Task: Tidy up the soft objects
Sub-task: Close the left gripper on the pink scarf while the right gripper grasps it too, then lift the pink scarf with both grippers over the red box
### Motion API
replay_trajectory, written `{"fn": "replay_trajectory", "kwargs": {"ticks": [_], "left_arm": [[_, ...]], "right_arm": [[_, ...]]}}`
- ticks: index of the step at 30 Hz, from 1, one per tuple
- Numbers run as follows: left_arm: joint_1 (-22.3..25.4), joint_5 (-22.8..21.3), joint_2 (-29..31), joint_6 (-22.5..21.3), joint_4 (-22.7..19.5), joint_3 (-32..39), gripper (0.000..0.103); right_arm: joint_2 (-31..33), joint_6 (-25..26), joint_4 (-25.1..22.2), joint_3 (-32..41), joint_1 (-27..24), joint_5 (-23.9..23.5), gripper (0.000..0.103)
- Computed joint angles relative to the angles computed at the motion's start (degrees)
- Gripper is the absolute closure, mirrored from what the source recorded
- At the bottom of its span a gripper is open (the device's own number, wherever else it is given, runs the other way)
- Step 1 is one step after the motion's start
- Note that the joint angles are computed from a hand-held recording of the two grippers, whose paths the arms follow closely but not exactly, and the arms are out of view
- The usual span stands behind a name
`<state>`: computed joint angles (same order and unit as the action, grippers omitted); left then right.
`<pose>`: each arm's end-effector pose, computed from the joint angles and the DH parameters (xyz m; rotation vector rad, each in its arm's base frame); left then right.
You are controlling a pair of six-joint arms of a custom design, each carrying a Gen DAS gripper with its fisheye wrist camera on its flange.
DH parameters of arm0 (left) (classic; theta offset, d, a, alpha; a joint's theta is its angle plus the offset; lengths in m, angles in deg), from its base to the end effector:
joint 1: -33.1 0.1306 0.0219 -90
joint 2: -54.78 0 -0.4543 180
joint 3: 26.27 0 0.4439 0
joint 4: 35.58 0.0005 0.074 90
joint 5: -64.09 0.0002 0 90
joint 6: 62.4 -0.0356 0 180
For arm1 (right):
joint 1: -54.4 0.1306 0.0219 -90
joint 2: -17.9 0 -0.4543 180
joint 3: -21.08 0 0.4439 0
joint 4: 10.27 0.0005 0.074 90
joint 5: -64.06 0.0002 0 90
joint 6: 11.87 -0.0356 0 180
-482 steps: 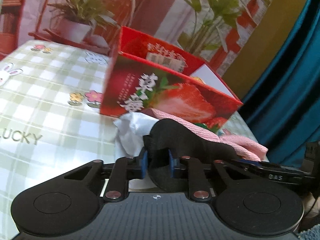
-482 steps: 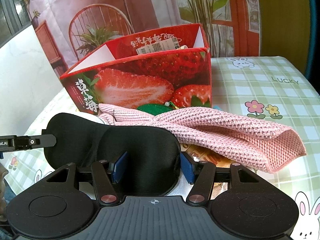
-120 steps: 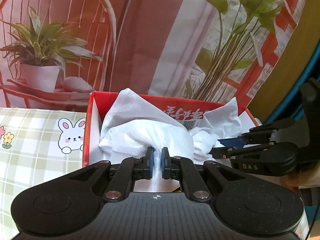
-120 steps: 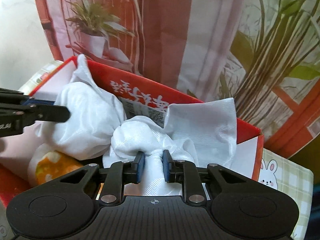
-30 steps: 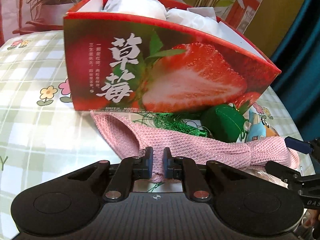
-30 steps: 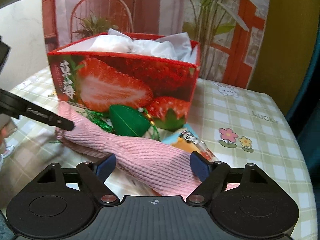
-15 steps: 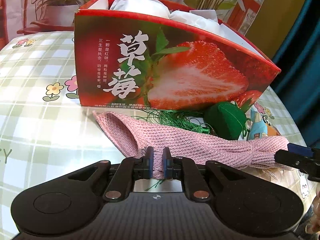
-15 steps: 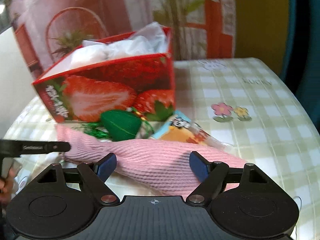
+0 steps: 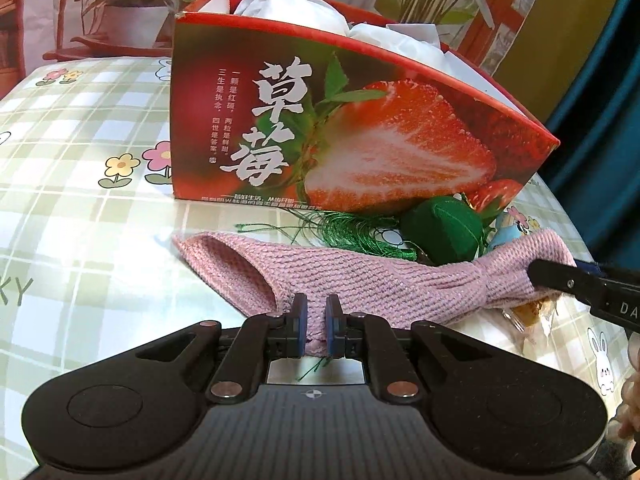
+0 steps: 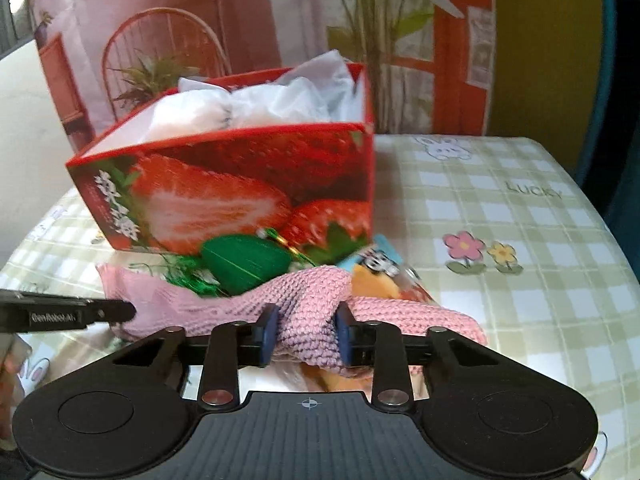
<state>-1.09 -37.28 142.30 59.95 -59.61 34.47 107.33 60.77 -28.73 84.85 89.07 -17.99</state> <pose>0.3901 -0.2571 0.2999 -0.0475 2.4527 -0.2747 0.4109 0.2776 0.3165 -0.2852 2.3324 0.2893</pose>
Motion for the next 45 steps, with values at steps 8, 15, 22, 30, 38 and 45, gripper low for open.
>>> {"fn": "replay_trajectory", "kwargs": {"ticks": [8,15,22,30,38,45], "left_arm": [[0.0,0.0,0.1,0.2,0.2,0.0,0.092],[0.0,0.0,0.1,0.2,0.5,-0.2,0.092],[-0.1,-0.1,-0.1,0.7,0.8,-0.4,0.092],[0.1,0.1,-0.1,0.6,0.8,-0.3,0.092],[1.6,5.3,-0.1,0.3,1.7,-0.1,0.092],[0.8,5.0,-2.0,-2.1,5.1,-1.1,0.101]], "right_arm": [[-0.4,-1.1,1.2,-1.2,-0.3,-1.2,0.079],[-0.9,-1.6,2.9,-2.3,-0.3,-1.0,0.079],[-3.1,-2.2,2.4,-3.9,0.5,1.3,0.062],[-3.2,-3.5,0.1,-4.0,0.6,2.0,0.058],[-2.8,-3.5,0.8,-3.8,0.3,1.9,0.074],[-3.9,-1.3,3.2,-3.9,0.2,-0.7,0.085]]}}
